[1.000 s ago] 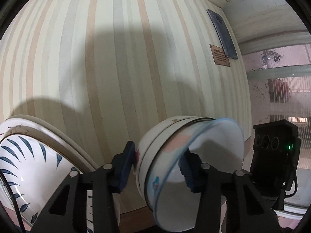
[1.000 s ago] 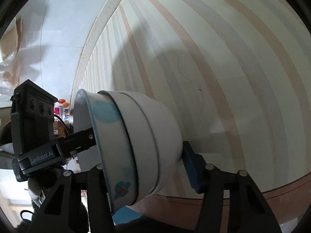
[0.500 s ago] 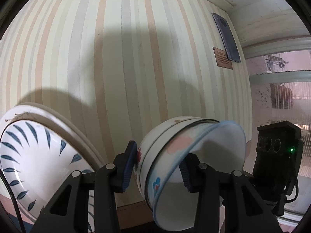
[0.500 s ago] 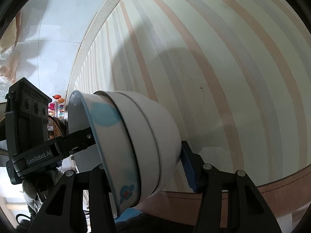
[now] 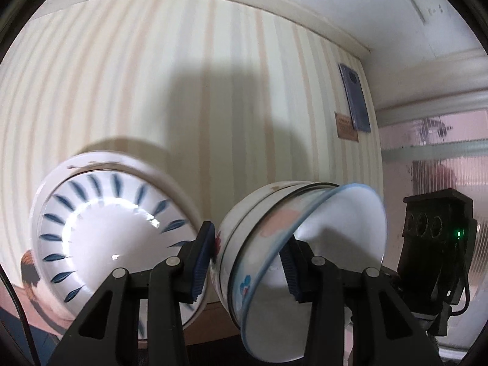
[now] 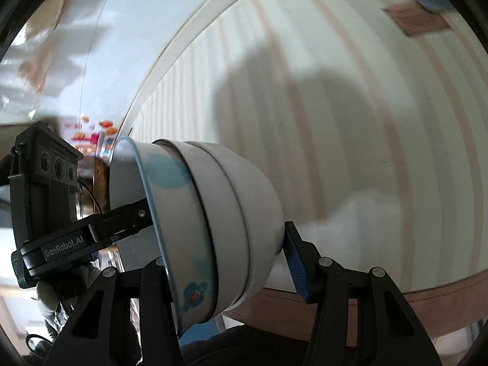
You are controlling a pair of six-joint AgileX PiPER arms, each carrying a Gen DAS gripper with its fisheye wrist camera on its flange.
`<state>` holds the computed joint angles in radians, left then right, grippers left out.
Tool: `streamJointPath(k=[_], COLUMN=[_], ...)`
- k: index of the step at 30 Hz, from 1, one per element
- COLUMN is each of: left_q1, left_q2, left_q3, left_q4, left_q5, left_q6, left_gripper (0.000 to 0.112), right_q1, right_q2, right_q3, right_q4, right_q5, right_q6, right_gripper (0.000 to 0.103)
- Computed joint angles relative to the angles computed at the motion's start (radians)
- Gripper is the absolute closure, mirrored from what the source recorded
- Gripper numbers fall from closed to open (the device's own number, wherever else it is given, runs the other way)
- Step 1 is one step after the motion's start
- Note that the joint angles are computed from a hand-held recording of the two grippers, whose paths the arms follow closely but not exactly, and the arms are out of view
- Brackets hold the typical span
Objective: Organize plates and bowls
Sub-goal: 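Lift the bowl stack onto the plate stack and open both grippers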
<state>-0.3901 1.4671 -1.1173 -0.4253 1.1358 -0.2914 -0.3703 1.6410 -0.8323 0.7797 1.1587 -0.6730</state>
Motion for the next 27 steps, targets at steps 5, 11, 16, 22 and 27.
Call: streamJointPath(k=[5,11,16,22,27], left_q1=[0.097,0.235,0.377,0.454,0.509], left_q2=[-0.091,-0.196,-0.258,-0.275,-0.267], left_q3=[0.058,0.149,0.221,0.279,0.315], left_q4=[0.026,0.045,0.043,0.047,0.03], left_q5=[0.029,0.054,0.075,0.05,0.032], left_q6=[-0.007,-0.002,0.042,0.065,0.108], left_gripper=[0.074,0.074,0.074,0.074,0.074], right_q1=[0.116,0.281,0.413,0.524,0.564], right_q2=[0.016,0.087,0.143,0.212,0.251], right_q3=[-0.048,-0.117,-0.151,-0.187,-0.203], right_q4=[0.012,0.041,0.064,0.077,0.077], right_q5=[0.017,0.005,-0.026,-0.068,-0.101], right_q6=[0.03,0.052,0.067,0.077,0.091], right_gripper=[0.049,0.049,0.049,0.049,0.049])
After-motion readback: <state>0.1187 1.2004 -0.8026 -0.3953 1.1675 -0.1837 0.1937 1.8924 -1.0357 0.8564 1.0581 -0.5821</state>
